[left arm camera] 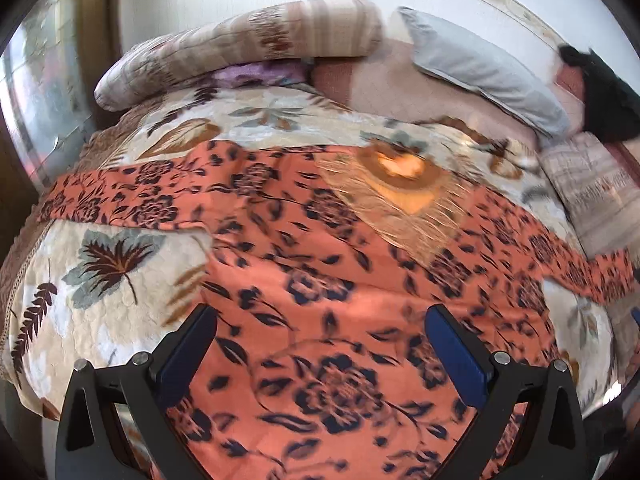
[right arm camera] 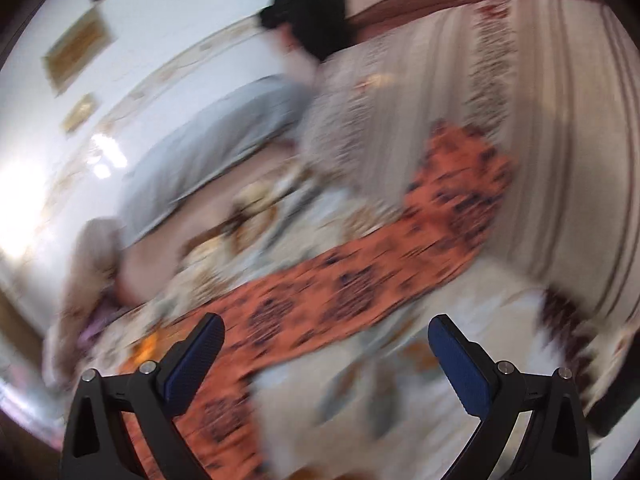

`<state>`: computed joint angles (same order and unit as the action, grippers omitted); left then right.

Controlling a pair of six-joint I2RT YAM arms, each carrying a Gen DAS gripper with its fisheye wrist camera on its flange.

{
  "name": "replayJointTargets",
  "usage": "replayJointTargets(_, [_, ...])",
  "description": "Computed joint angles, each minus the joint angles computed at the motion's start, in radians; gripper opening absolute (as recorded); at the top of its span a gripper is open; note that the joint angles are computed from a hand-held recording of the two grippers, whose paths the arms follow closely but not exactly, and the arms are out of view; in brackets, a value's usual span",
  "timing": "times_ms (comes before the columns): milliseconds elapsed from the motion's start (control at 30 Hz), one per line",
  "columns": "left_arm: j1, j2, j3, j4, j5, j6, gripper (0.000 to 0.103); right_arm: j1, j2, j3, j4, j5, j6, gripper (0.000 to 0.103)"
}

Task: Fold small clothes
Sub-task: 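Grasp the dress sleeve cuff with the right gripper and lift it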

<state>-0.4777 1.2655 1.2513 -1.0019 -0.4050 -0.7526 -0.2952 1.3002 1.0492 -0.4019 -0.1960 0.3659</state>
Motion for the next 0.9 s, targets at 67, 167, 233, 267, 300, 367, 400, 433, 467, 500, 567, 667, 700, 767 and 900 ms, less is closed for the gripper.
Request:
replayJointTargets(67, [0.091,-0.024,-0.037,0.028,0.026,0.036,0.103,-0.082,0.144,0.106,0.009,0.061,-0.050,0.096])
replayJointTargets(167, [0.207,-0.043,-0.077,0.051,0.046,0.078,0.103,-0.151,0.314,0.257,-0.011,0.129,-0.093,0.085])
replayJointTargets(233, [0.298,-0.052,-0.104,0.071,0.078,0.117,0.103,-0.160,0.413,0.351,-0.030,0.188,-0.107,0.085])
replayJointTargets(267, [0.344,-0.057,-0.121,0.084,0.088,0.138,0.103,-0.161,0.448,0.384,-0.038,0.207,-0.113,0.085])
replayJointTargets(300, [0.392,-0.064,-0.141,0.098,0.100,0.161,0.103,-0.156,0.486,0.421,-0.047,0.232,-0.116,0.085])
replayJointTargets(367, [0.457,-0.072,-0.167,0.119,0.124,0.189,0.103,-0.130,0.532,0.473,-0.063,0.292,-0.125,0.079])
replayJointTargets(400, [0.499,-0.077,-0.186,0.130,0.139,0.205,0.103,-0.117,0.561,0.515,-0.085,0.317,-0.130,0.047])
replayJointTargets(433, [0.522,-0.077,-0.196,0.142,0.149,0.215,0.103,-0.114,0.588,0.562,-0.122,0.310,-0.132,0.017])
replayJointTargets(467, [0.553,-0.085,-0.212,0.155,0.161,0.227,0.103,-0.117,0.630,0.634,-0.181,0.281,-0.127,0.007])
replayJointTargets(500, [0.590,-0.100,-0.235,0.170,0.174,0.240,0.103,-0.112,0.660,0.694,-0.225,0.275,-0.119,0.007])
replayJointTargets(567, [0.642,-0.131,-0.270,0.197,0.194,0.261,0.103,-0.079,0.636,0.714,-0.239,0.274,-0.126,0.007])
replayJointTargets(667, [0.742,-0.167,-0.322,0.244,0.240,0.286,0.103,0.032,0.573,0.775,-0.274,0.250,-0.164,0.007])
replayJointTargets(700, [0.779,-0.177,-0.332,0.251,0.263,0.289,0.103,0.084,0.557,0.810,-0.287,0.241,-0.166,0.007])
replayJointTargets(767, [0.847,-0.199,-0.350,0.268,0.311,0.304,0.103,0.206,0.528,0.890,-0.318,0.217,-0.149,0.007])
replayJointTargets(900, [0.954,-0.242,-0.369,0.279,0.348,0.358,0.103,0.514,0.528,1.049,-0.331,0.206,-0.083,0.007])
